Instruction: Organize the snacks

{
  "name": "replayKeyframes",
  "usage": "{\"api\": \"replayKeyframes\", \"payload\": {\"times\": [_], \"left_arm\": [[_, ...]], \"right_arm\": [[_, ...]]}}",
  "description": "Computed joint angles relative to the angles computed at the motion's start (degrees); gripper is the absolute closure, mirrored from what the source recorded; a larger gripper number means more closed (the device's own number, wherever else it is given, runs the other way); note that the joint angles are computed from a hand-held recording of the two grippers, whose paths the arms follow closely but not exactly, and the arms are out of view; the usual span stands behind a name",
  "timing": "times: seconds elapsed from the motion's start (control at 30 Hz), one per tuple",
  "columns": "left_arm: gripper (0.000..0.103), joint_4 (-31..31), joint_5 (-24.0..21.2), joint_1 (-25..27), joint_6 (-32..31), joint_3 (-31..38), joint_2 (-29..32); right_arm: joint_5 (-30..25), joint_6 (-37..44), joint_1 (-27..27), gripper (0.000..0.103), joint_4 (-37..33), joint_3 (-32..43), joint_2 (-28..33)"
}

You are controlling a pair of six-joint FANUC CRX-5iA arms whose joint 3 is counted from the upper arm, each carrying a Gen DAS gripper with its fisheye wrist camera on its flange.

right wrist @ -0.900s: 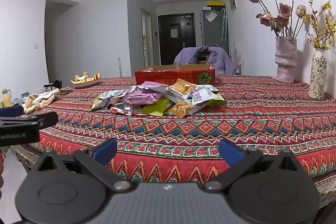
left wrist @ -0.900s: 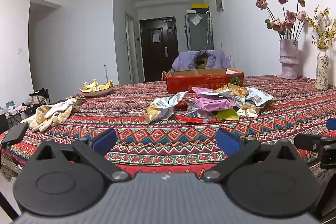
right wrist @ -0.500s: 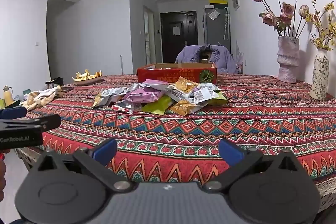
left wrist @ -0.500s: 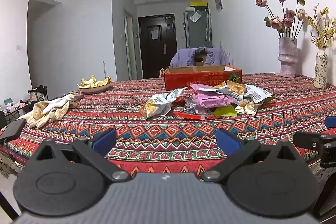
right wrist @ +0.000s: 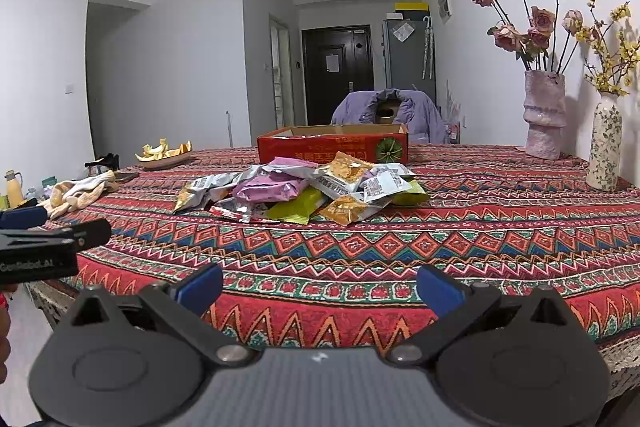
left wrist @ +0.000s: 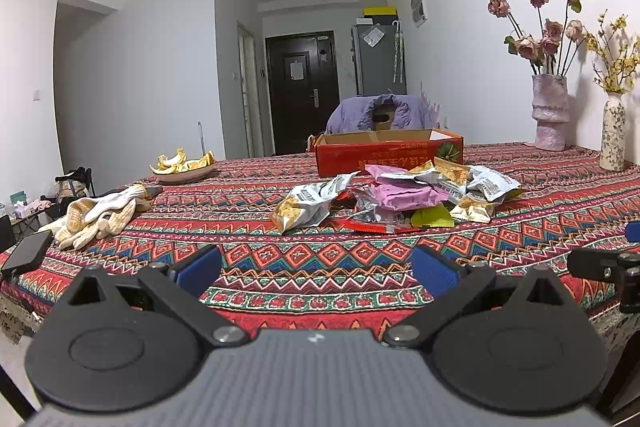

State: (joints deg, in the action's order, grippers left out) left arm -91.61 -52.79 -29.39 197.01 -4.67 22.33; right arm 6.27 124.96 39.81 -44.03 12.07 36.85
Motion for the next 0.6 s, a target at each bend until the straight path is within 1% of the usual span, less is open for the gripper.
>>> {"api": "replayKeyframes", "payload": {"times": [0.1, 0.17, 0.37, 0.43, 0.5, 0.57, 0.6], "left_arm": [[0.000, 0.10, 0.36, 0.10, -0.29, 0.00, -0.03], [0.000, -0.14, 0.22, -0.06, -0.11, -0.07, -0.08], [0.000, -0.70, -0.45, -0.27, 0.39, -0.22, -0.12], [0.000, -0.79, -0.61, -0.26, 0.64, -0.27, -0.20], [0.000, -0.71, -0.49, -0.16, 0.77, -0.26, -0.26], [0.000, -0.51, -0.26, -0.11, 0.58, -0.20, -0.25], [0.000, -0.50, -0.25, -0.14, 0.49, -0.20, -0.27]], "right_arm": [[0.69, -1.34, 0.15, 0.000, 1.03, -0.49, -0.09], [0.29, 0.54, -0.16, 0.000, -0.77, -0.07, -0.12], [2.56, -3.29, 0.41, 0.000, 2.63, -1.30, -0.32], [1.91, -1.19, 0.00, 0.000, 0.45, -0.68, -0.35], [2.00, -3.71, 0.09, 0.000, 2.37, -0.99, -0.28], [3.07, -8.30, 0.50, 0.000, 6.36, -1.98, -0.20], [3.13, -8.23, 0.53, 0.000, 6.29, -2.00, -0.21]]}}
